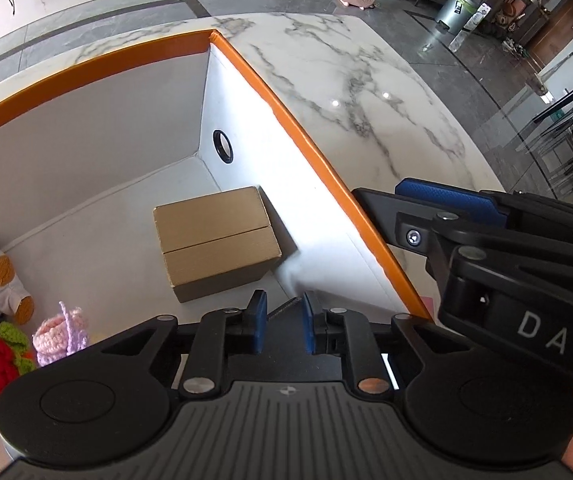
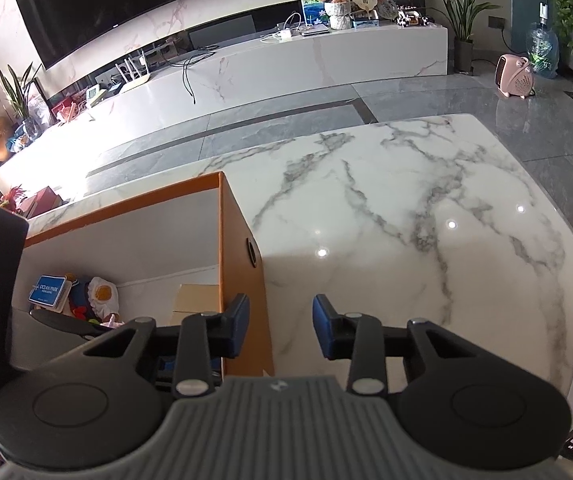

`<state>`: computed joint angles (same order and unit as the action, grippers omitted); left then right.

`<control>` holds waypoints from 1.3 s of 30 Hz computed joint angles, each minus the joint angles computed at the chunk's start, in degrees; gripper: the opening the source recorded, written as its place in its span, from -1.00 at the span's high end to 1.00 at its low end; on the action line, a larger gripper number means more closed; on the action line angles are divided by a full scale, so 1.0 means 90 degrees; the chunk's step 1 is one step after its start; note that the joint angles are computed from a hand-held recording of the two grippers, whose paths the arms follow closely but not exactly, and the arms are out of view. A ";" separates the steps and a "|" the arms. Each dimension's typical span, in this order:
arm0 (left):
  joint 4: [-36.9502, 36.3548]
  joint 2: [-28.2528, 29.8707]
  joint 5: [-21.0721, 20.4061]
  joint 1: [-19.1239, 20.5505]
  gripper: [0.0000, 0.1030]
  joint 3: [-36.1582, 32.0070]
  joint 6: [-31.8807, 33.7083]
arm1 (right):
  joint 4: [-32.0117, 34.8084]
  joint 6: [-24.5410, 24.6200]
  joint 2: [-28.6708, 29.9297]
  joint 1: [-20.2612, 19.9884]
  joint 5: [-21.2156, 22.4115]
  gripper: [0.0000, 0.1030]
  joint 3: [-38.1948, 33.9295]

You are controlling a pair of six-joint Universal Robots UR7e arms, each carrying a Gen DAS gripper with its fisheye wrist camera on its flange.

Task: Organize objects

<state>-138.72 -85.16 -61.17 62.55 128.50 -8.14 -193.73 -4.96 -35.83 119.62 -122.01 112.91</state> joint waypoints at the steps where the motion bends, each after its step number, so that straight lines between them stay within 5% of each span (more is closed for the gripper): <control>1: 0.0017 -0.0063 0.0055 -0.0035 0.57 0.0035 -0.0065 | -0.0005 0.0009 -0.0010 -0.0002 0.0029 0.26 0.0010; 9: 0.0894 -0.0593 0.0896 -0.0535 0.37 0.0164 -0.0856 | -0.0021 -0.0008 -0.0029 0.0009 0.0021 0.26 0.0044; 18: 0.2079 -0.0657 0.0716 -0.0330 0.32 -0.0222 -0.1943 | -0.0156 -0.0099 -0.0002 0.0027 -0.0014 0.26 0.0078; 30: 0.1793 -0.0426 -0.0052 0.0119 0.27 -0.0279 -0.1999 | -0.0147 -0.0111 -0.0010 -0.0007 0.0004 0.26 0.0106; 39: 0.1631 -0.0585 0.0114 -0.0035 0.28 -0.0139 -0.1788 | -0.0157 -0.0135 0.0018 -0.0019 0.0018 0.27 0.0114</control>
